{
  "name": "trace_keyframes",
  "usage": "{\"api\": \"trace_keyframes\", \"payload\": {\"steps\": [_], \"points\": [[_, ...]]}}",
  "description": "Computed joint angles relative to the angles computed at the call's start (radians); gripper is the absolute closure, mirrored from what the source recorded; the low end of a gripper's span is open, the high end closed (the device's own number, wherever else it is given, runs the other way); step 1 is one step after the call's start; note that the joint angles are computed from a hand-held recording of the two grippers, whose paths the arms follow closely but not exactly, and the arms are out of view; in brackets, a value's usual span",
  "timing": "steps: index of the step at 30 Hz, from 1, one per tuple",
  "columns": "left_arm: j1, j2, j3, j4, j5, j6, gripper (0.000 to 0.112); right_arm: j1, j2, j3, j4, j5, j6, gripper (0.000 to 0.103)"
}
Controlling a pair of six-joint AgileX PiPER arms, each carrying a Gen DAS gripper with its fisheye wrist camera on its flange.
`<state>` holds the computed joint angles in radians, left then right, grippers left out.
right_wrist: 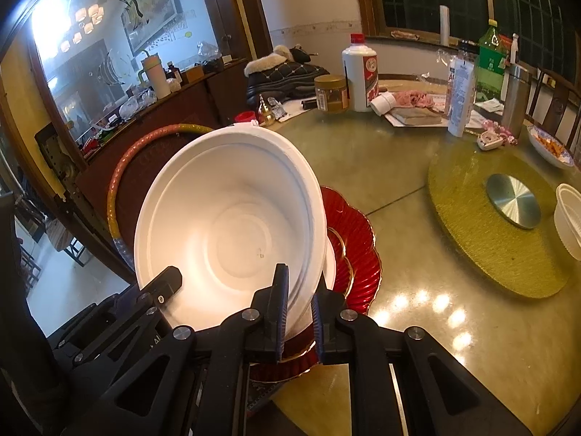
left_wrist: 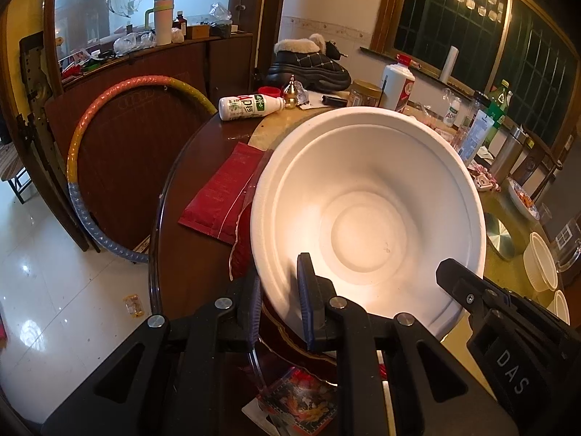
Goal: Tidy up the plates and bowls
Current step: 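Lower both white bowls onto the red plate stack and open both grippers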
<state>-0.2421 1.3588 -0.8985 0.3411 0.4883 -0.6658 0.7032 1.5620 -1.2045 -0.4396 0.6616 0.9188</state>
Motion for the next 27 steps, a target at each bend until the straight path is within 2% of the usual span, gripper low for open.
{"api": "trace_keyframes", "payload": {"steps": [8,11,14,15,16,19,20,22,23,25,27], "points": [[0.022,0.063,-0.065,-0.092,0.05,0.126,0.095,-0.064,0.047,-0.044,0.161,-0.001,-0.153,0.089],[0.025,0.092,-0.102,-0.124,0.08,0.179,0.095,-0.081,0.074,-0.071,0.195,0.023,-0.193,0.082],[0.022,0.084,-0.102,-0.076,0.077,0.129,0.095,-0.09,0.074,-0.063,0.185,0.008,-0.188,0.077],[0.028,0.084,-0.106,-0.09,0.079,0.142,0.093,-0.093,0.074,-0.063,0.18,0.01,-0.184,0.069],[0.037,0.084,-0.109,-0.116,0.082,0.167,0.086,-0.096,0.071,-0.06,0.177,0.009,-0.178,0.057],[0.067,0.068,-0.1,-0.176,0.069,0.2,0.061,-0.101,0.048,-0.036,0.169,-0.014,-0.169,0.042],[0.078,0.053,-0.092,-0.192,0.056,0.195,0.056,-0.105,0.034,-0.023,0.174,-0.024,-0.173,0.04],[0.093,0.019,-0.074,-0.21,0.029,0.171,0.054,-0.117,0.005,0.006,0.194,-0.051,-0.187,0.035],[0.098,0.001,-0.066,-0.207,0.015,0.141,0.05,-0.127,-0.017,0.027,0.211,-0.067,-0.199,0.034],[0.093,-0.043,-0.046,-0.169,-0.017,0.047,0.039,-0.171,-0.063,0.071,0.31,-0.104,-0.276,0.032],[0.054,-0.083,-0.028,-0.068,-0.05,-0.093,0.033,-0.238,-0.111,0.117,0.48,-0.13,-0.415,0.031]]}}
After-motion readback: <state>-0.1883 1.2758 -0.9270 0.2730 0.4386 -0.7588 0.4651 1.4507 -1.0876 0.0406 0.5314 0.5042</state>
